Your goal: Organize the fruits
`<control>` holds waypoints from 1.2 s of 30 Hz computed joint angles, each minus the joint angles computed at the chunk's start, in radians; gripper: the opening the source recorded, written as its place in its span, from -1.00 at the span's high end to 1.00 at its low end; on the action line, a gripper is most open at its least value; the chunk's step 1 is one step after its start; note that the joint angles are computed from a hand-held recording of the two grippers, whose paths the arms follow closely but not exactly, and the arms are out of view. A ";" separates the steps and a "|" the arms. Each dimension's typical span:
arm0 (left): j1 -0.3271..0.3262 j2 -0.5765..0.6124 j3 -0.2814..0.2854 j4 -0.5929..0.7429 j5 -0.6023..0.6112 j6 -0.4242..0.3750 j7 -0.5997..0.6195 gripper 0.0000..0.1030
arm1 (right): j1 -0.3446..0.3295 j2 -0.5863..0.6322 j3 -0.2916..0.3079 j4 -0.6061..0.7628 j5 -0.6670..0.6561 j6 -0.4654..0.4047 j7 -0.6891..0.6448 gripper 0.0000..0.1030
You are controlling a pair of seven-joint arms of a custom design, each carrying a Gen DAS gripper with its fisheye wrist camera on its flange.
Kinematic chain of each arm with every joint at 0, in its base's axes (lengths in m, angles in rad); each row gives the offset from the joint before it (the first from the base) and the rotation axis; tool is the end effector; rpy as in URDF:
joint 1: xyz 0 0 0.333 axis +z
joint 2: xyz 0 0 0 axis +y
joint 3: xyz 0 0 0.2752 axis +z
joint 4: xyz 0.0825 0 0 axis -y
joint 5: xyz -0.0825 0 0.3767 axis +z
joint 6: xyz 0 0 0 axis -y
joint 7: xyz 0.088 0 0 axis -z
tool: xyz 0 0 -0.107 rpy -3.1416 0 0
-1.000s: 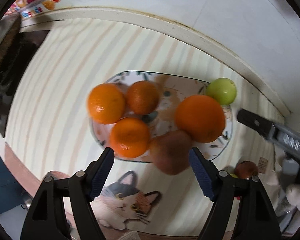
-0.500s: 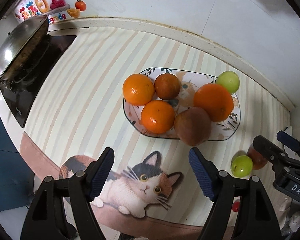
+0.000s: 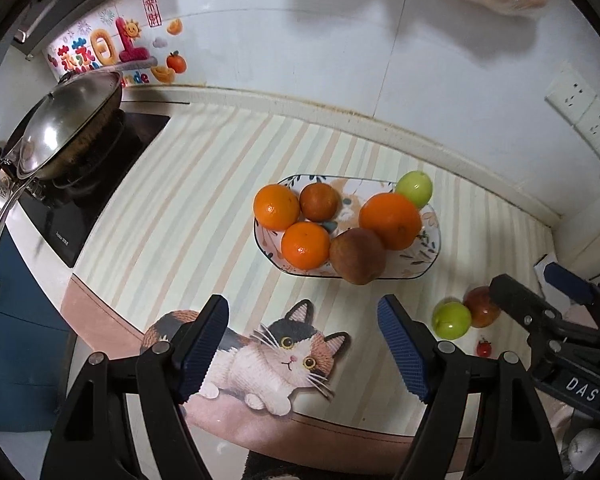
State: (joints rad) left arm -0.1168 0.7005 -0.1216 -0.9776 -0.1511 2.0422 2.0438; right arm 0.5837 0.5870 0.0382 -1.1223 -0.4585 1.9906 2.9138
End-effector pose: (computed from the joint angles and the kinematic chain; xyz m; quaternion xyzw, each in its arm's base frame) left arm 0.7279 -0.1529 0.4668 -0.4453 0.8698 -0.1982 0.0766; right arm 0.6059 0.3913 0.4737 -0.4513 0.8568 -0.1779 0.1749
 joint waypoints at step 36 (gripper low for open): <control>-0.205 0.104 -0.018 0.006 0.119 -0.190 0.020 -0.47 | -0.172 -0.565 0.075 -1.011 0.074 0.440 0.479 -0.43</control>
